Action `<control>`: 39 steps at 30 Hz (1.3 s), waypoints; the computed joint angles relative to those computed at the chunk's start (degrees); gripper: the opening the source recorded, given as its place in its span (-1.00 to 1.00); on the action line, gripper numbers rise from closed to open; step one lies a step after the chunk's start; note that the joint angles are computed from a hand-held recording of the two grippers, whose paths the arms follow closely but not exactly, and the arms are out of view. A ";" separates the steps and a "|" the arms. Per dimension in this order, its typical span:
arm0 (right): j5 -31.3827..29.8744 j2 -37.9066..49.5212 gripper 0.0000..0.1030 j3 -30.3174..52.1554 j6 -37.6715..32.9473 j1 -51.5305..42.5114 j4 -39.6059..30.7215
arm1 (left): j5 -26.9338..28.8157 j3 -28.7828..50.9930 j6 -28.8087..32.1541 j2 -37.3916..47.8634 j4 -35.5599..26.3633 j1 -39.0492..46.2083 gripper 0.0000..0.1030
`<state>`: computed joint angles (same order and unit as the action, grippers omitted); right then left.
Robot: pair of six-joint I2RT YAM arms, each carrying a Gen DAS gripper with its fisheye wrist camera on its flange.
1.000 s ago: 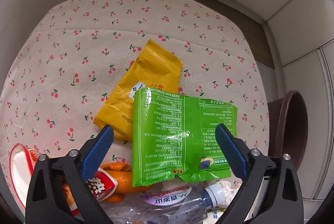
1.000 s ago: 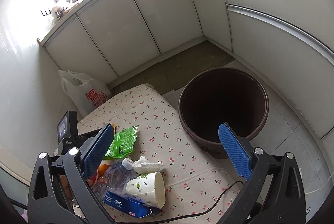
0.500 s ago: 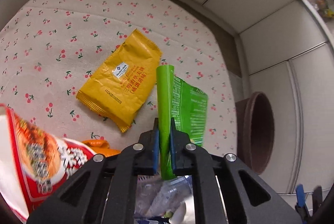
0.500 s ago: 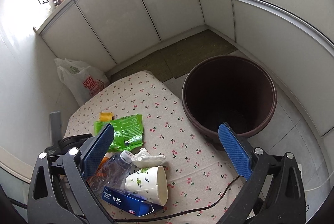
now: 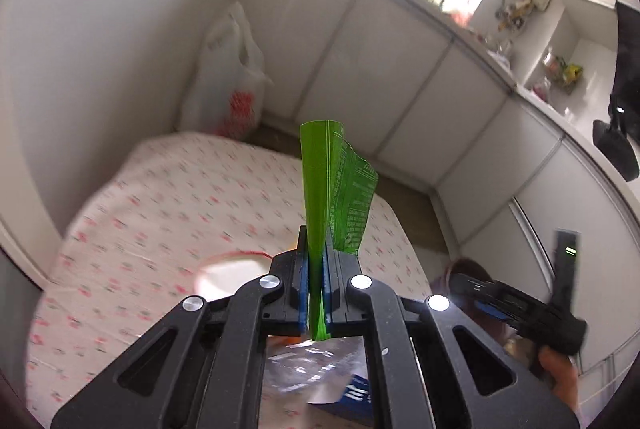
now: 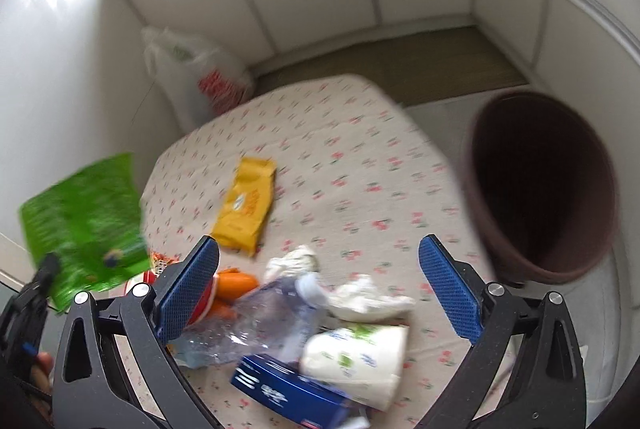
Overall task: Collect trash
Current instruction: 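Lift the green bag with the left gripper while the right gripper grasps the yellow wrapper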
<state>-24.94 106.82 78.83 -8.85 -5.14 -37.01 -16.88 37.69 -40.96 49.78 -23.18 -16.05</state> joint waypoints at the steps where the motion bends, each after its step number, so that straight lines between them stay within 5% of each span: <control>1: 0.57 2.83 0.86 2.61 0.29 2.11 -1.53 | -0.94 -1.01 0.69 -1.53 0.00 0.86 -0.90; 3: 1.70 8.47 0.86 7.74 1.69 6.20 -3.94 | -1.29 -3.00 1.70 -5.43 -0.76 4.57 -0.90; 5: 1.79 13.34 0.86 12.00 2.95 9.48 -5.42 | 6.60 -3.71 2.71 -7.69 -0.96 11.93 -0.90; 10: -5.74 29.91 0.86 29.21 10.72 13.25 -12.44 | 13.42 -6.07 4.29 -9.39 -0.18 18.55 -0.90; 17: -11.66 40.57 0.42 38.77 13.34 13.69 -12.11 | 21.84 -6.70 5.05 -8.98 -0.69 24.63 -0.90; 20: -11.58 41.29 -0.11 38.21 15.12 14.19 -10.19 | 24.86 -6.96 4.52 -7.25 -0.26 26.78 -0.89; 21: -11.03 41.42 -0.65 38.40 15.18 14.24 -10.43 | 25.15 -7.05 4.23 -7.02 -0.32 26.83 -0.89; 22: -10.85 42.21 -0.89 39.85 14.47 14.11 -12.56 | 25.31 -7.15 3.76 -6.93 -0.46 26.76 -0.89; 23: -10.75 43.41 -0.93 41.31 14.22 14.34 -14.59 | 25.68 -7.35 3.49 -6.65 -0.27 26.94 -0.89; 31: -5.69 31.62 -0.99 23.81 11.22 15.60 -0.20 | 26.30 -8.05 2.50 -6.36 0.67 25.97 -0.89; 39: -0.11 12.07 -1.00 3.78 5.28 14.24 12.50 | 19.31 -7.11 1.04 -7.73 -0.95 19.03 -0.89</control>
